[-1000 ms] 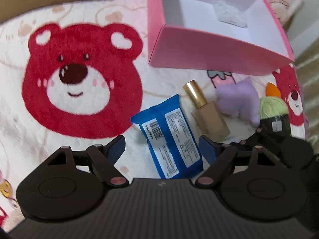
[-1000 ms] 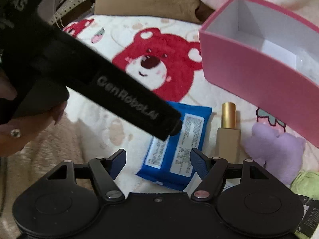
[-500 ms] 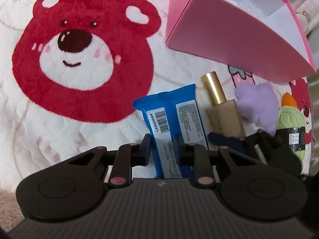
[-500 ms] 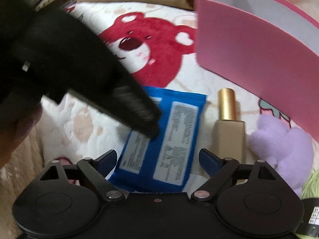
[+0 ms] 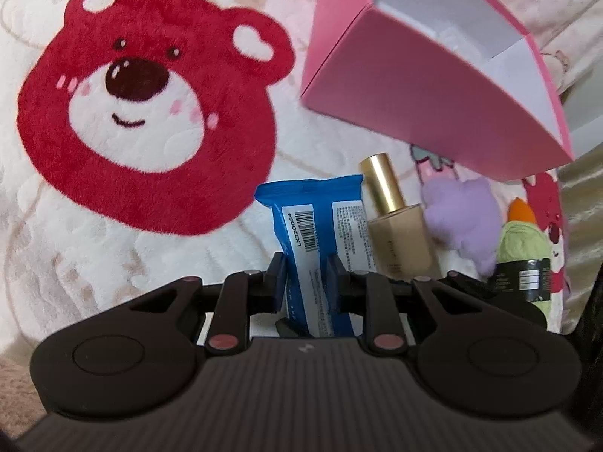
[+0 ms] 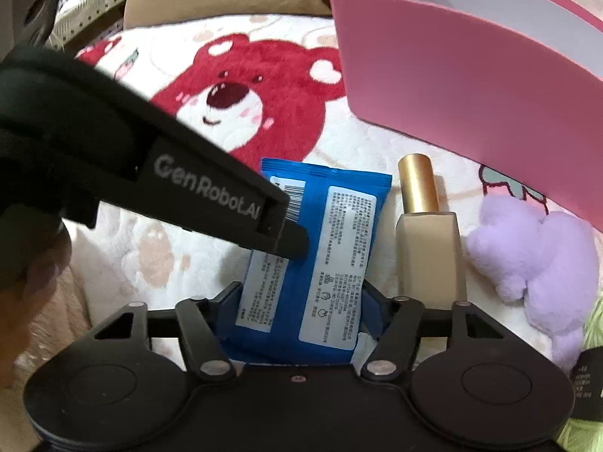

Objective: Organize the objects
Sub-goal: 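Close the left gripper on the blue wipe pack and lift it, then lower the wipe pack into the pink box beside the case and release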

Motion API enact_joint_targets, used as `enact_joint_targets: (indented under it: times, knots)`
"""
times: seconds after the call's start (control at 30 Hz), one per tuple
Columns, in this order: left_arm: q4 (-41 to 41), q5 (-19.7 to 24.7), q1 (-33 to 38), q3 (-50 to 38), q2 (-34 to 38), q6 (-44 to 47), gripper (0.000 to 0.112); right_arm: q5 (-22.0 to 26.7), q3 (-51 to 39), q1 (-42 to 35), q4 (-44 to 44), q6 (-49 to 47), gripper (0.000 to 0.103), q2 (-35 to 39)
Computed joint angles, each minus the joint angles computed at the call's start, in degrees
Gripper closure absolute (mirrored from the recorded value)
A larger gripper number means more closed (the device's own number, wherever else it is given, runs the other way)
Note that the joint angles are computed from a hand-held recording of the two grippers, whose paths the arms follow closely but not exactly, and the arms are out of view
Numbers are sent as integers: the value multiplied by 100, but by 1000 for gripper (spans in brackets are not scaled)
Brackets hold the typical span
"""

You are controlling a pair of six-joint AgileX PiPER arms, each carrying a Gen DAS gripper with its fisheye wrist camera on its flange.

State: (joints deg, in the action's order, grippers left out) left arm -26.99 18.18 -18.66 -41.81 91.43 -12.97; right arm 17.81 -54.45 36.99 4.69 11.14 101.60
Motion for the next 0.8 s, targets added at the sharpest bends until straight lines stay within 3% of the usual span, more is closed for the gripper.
enact_joint_targets:
  times: [0.07, 0.17, 0.27, 0.37, 0.5, 0.6, 0.73, 0.8]
  knots:
    - [250, -207, -130, 257, -305, -326, 91, 88, 61, 21, 6, 125, 36, -197]
    - [1552, -364, -484, 538, -864, -1695, 91, 169, 209, 219, -561, 782, 36, -577]
    - [3125, -283, -838, 659, -1428, -3252, 91, 213, 398, 187, -619, 878, 36, -1050]
    - [3996, 4, -1085, 547, -1820, -4033, 91, 304, 448, 185, -764, 1099, 36, -1469]
    - [4133, 579, -1231, 24, -2031, -3823, 91, 646, 159, 56, -835, 1137, 36, -1790]
    - [3917, 1095, -1221, -595, -2018, -3302, 91, 797, -130, -226, -398, 656, 36, -1852]
    - [3399, 1892, -1048, -1710, -1654, -2458, 91, 1245, -608, -607, 100, 96, 36, -1999]
    - [3166, 2050, -944, -2162, -1432, -2183, 91, 1459, -938, -810, 227, -53, 36, -1899]
